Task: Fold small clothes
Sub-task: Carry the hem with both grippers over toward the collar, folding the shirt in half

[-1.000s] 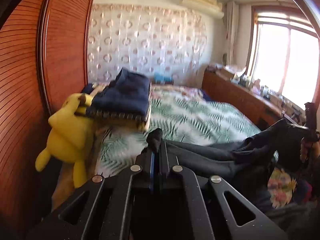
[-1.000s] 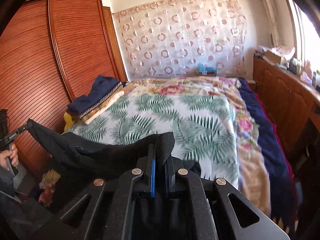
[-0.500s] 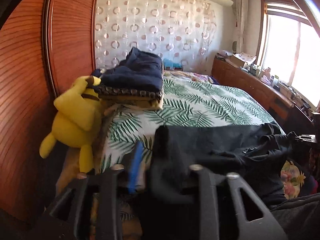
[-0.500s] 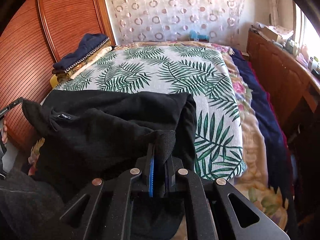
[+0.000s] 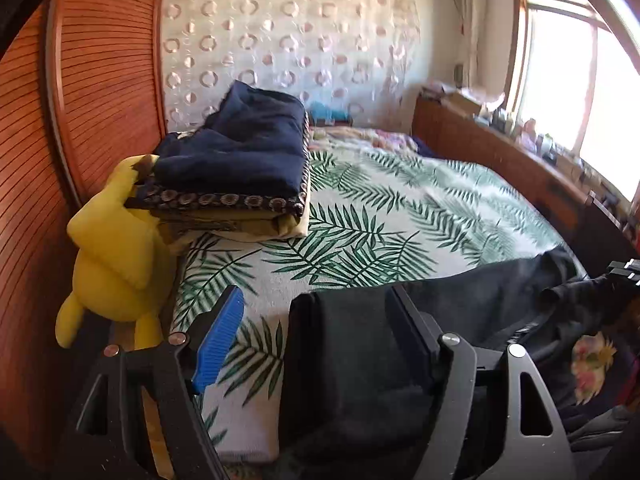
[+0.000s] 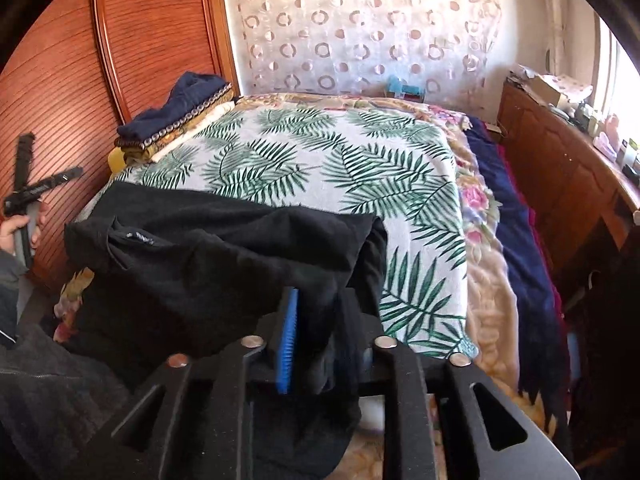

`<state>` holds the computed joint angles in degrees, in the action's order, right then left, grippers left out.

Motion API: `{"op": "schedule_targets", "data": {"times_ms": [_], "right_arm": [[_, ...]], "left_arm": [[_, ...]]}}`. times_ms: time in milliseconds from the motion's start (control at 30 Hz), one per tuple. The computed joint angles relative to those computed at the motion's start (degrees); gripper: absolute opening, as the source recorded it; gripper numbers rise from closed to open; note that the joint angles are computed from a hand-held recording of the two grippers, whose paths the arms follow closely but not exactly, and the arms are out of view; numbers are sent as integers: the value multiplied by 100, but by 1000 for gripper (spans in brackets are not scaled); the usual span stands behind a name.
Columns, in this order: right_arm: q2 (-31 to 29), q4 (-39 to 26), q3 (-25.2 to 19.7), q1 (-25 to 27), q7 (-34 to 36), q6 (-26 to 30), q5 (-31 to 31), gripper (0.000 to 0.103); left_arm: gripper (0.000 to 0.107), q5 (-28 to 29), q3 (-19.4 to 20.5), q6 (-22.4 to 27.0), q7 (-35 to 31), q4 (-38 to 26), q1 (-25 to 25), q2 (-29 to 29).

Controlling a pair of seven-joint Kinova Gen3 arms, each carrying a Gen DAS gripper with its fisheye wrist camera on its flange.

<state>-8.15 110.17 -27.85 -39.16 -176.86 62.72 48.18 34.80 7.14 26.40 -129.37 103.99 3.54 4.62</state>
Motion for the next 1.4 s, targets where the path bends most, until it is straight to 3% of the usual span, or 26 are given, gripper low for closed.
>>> {"op": "schedule_targets", "data": {"times_ms": [67,133,233,533,667,700,767,800,933,1033,1200,1300,1367,1400], "right_arm": [[9,-4,-15,32,-61,101,136,39],[78,-26,44,68,-85,124,301,42],[132,12,378,214,71,-395,291,43],[783,-233,1169,634,304,-1480,32,44],[909,-310,1325,687,290,-1632,-112,43],[909,-313,1358,696,343,-1691,-172,39],[920,-283,1373,683,324,-1752,-123,9],[915,-267,1345,648,175,-1686,26,6],[803,-75,1138,453,-757,-1134,794,3],[856,-49,1126,318,-1102,-669,903,2],[627,133,1234,438,-1178,-1110,797,3],[608,103,1097,521,-1177,-1215,868,10],[619,128,1098,563,-1152,-1330,879,34],[635,134,1125,587,-1120,-1493,844,35]], "left_arm": [[74,-466,-11,82,407,-230,136,214],[74,-932,-295,173,848,-451,512,429],[74,-1536,-146,261,1412,-641,489,657],[74,-2246,10,453,2088,-794,495,952],[74,-2410,38,485,2252,-810,530,1071],[74,-2347,83,430,2212,-770,473,1059],[74,-2320,111,334,2201,-704,443,1033],[74,-2326,117,305,2209,-693,447,1032],[77,-2245,182,-82,2154,-472,404,984],[78,-2172,247,-332,2097,-325,350,959],[79,-2184,258,-473,2140,-241,362,941],[80,-2155,295,-521,2101,-219,323,949],[80,-2167,291,-491,2111,-248,326,962],[81,-2175,288,-486,2119,-263,332,972]]}}
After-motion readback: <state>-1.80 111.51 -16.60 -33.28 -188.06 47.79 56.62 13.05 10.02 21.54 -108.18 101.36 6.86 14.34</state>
